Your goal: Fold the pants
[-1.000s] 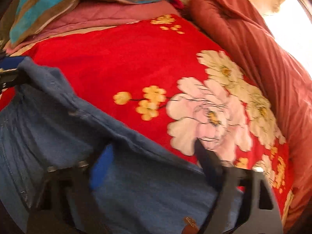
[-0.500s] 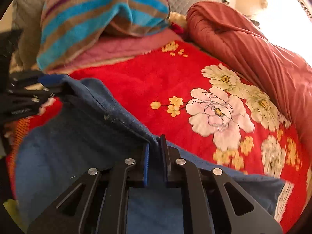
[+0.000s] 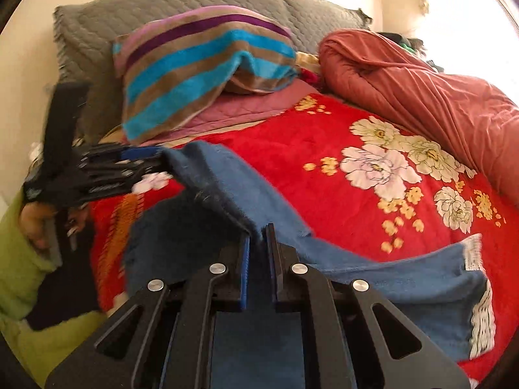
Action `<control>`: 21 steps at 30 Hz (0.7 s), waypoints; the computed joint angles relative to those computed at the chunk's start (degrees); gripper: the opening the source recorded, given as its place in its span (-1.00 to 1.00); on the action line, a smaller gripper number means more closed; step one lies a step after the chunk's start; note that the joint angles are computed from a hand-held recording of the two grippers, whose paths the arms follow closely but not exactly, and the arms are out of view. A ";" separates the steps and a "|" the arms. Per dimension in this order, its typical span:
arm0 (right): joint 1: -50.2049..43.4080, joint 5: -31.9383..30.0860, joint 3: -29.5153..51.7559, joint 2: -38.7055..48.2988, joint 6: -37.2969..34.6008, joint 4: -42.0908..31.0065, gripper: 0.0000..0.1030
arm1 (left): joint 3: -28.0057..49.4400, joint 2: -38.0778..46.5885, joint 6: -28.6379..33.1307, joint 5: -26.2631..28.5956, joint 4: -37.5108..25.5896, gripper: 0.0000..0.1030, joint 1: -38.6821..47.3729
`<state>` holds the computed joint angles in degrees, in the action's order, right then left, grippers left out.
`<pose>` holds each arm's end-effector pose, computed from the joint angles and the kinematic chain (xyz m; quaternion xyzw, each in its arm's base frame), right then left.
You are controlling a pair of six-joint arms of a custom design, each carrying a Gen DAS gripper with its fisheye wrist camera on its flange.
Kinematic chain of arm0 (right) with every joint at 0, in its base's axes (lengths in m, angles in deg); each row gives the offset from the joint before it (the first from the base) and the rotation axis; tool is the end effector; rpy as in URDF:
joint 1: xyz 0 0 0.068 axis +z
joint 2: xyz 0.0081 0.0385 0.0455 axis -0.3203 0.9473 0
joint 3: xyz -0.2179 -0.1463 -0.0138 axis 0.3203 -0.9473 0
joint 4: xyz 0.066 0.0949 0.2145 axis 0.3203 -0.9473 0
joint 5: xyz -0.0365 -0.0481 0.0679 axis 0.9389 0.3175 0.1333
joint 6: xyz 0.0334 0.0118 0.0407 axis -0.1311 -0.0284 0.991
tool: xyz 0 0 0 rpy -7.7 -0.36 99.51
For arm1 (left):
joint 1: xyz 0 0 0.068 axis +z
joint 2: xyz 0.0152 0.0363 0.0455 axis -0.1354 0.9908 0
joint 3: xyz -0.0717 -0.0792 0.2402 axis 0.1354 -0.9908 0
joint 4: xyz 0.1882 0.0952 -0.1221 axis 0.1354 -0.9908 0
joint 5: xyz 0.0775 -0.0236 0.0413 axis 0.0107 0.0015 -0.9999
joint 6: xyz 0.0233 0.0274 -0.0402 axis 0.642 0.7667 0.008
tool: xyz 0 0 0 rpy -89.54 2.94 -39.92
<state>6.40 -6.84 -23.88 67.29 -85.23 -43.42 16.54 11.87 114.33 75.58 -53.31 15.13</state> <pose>0.1876 0.0930 0.1789 -0.2559 0.8557 0.1392 0.4276 0.2539 0.0862 0.1827 0.1398 0.8895 -0.0952 0.4246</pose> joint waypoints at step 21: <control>23.70 11.40 -11.69 -2.85 14.76 1.17 -0.84 | -1.68 -0.34 15.68 -2.17 -16.85 -0.18 8.84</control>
<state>30.10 4.56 -35.57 64.45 -70.47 -42.25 14.87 11.53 130.01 73.41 -70.16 23.97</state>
